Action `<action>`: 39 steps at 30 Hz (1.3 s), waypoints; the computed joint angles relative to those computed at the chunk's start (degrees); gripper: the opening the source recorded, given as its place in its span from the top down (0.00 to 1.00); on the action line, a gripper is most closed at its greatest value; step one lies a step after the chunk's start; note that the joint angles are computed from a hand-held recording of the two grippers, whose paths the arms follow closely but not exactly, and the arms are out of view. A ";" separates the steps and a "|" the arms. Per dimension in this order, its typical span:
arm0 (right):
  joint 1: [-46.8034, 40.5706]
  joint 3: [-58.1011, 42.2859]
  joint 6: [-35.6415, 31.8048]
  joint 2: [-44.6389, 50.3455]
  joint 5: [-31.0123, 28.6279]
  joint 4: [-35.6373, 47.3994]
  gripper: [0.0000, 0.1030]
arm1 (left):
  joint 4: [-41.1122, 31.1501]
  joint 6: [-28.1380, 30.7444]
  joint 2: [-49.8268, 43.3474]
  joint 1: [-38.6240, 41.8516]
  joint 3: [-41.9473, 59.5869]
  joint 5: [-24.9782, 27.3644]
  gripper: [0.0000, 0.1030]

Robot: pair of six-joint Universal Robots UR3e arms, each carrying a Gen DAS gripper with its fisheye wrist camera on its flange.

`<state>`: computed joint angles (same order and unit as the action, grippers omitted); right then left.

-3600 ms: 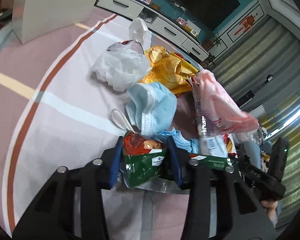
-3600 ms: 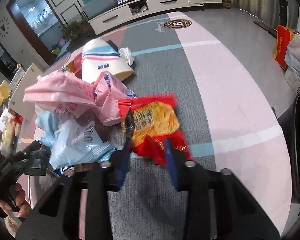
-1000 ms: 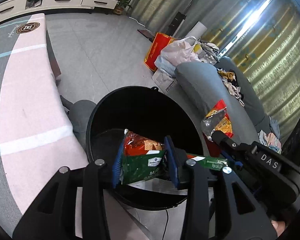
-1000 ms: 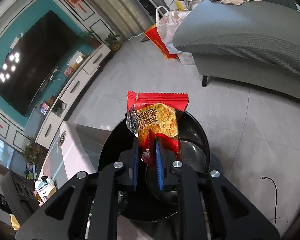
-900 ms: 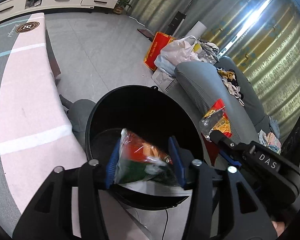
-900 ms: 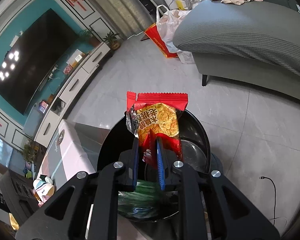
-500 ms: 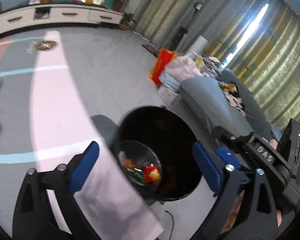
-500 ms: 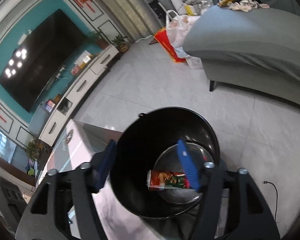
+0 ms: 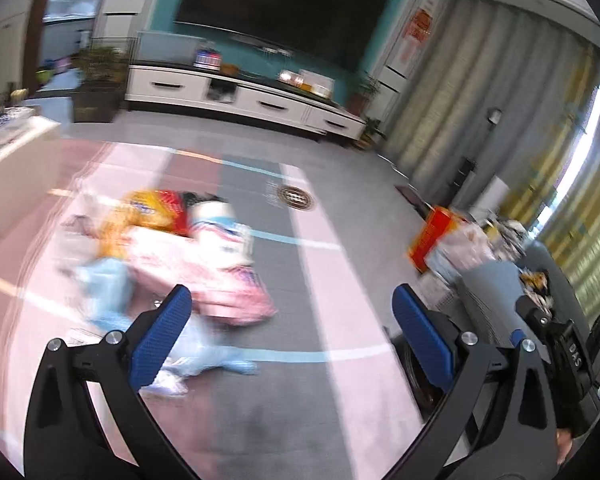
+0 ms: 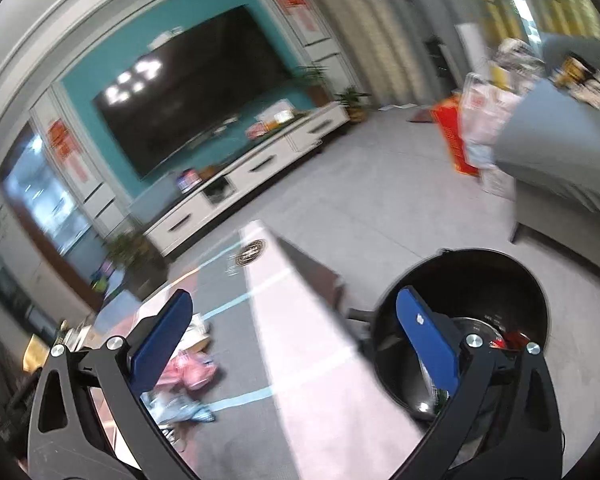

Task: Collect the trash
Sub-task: 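Return both tools to the trash pile, then grasp the clear plastic bag with the right tool while the left tool grasps the white ointment box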

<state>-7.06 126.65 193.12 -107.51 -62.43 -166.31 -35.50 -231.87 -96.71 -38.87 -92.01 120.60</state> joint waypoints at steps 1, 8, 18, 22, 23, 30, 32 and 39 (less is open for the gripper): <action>3.26 -1.47 0.01 1.41 -1.59 -0.99 0.03 | -1.86 -1.28 4.40 0.50 -3.49 0.99 0.03; 23.45 -11.96 -0.26 13.53 -11.81 -5.78 0.03 | -9.59 -7.64 25.97 4.79 -22.38 3.42 0.03; 37.79 -28.85 -2.81 34.06 -13.41 -0.16 0.03 | 8.89 -1.09 38.90 19.98 -51.28 -10.58 0.03; 40.80 -33.06 -2.43 39.70 -16.96 1.41 0.04 | 14.41 0.01 34.47 20.16 -53.07 -9.23 0.03; 41.18 -34.01 -2.73 40.79 -17.19 2.31 0.07 | 15.55 0.86 34.12 21.04 -53.56 -10.33 0.03; 42.24 -36.46 -3.47 44.63 -18.32 3.95 0.11 | 21.32 3.41 31.17 23.86 -56.33 -15.80 0.03; 42.62 -37.16 -3.73 45.41 -18.94 4.19 0.11 | 22.05 3.72 29.87 23.81 -56.24 -16.05 0.03; 43.79 -39.98 -3.46 48.23 -21.21 5.88 0.11 | 22.69 2.89 26.19 23.28 -55.26 -16.05 0.05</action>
